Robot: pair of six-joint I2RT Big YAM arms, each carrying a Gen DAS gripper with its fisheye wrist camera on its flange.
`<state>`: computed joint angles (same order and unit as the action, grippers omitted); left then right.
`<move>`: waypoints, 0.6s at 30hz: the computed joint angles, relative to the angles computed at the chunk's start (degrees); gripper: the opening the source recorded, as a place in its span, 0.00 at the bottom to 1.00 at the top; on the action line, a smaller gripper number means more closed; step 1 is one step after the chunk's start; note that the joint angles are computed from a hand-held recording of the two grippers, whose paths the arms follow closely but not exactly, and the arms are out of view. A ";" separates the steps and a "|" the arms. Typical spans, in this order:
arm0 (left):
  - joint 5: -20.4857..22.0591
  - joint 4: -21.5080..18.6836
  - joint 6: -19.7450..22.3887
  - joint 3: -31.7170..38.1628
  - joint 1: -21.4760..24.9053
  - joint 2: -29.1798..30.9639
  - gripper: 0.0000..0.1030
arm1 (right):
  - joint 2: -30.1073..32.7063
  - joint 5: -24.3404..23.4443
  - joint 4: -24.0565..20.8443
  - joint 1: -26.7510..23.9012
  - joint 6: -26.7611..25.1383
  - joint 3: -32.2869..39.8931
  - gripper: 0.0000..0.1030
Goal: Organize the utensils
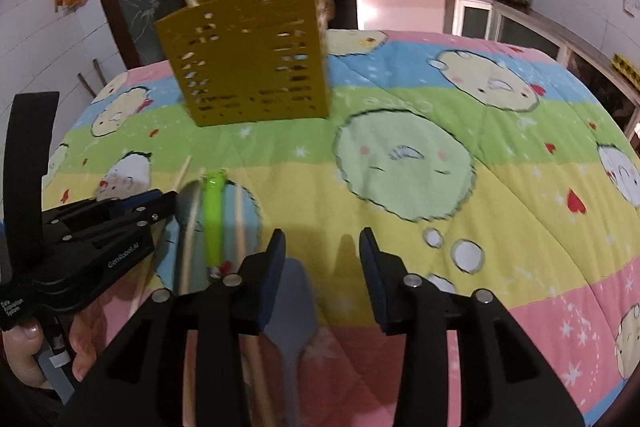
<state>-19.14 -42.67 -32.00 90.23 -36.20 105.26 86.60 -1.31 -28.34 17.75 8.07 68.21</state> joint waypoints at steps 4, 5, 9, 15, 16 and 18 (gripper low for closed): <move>-1.00 0.49 1.34 -1.47 -0.02 -1.41 0.07 | 1.60 -0.21 -0.99 1.28 -1.30 1.75 0.37; -1.19 0.37 1.28 -1.80 0.04 -1.74 0.06 | 1.92 -0.30 -1.17 1.54 -1.41 2.03 0.37; -2.75 -1.09 0.43 -2.85 0.47 -2.65 0.02 | 3.21 -0.88 -1.70 2.07 -1.16 2.97 0.37; 0.45 1.54 -0.78 -5.34 1.40 -3.75 0.02 | 4.30 -0.02 -2.45 2.87 -1.31 4.03 0.37; 0.49 1.71 -1.05 -5.39 1.39 -3.86 0.02 | 4.45 0.26 -2.57 2.94 -1.59 4.18 0.37; 0.15 2.28 -1.60 -5.60 1.25 -4.33 0.02 | 4.89 0.62 -2.58 2.97 -1.92 4.51 0.35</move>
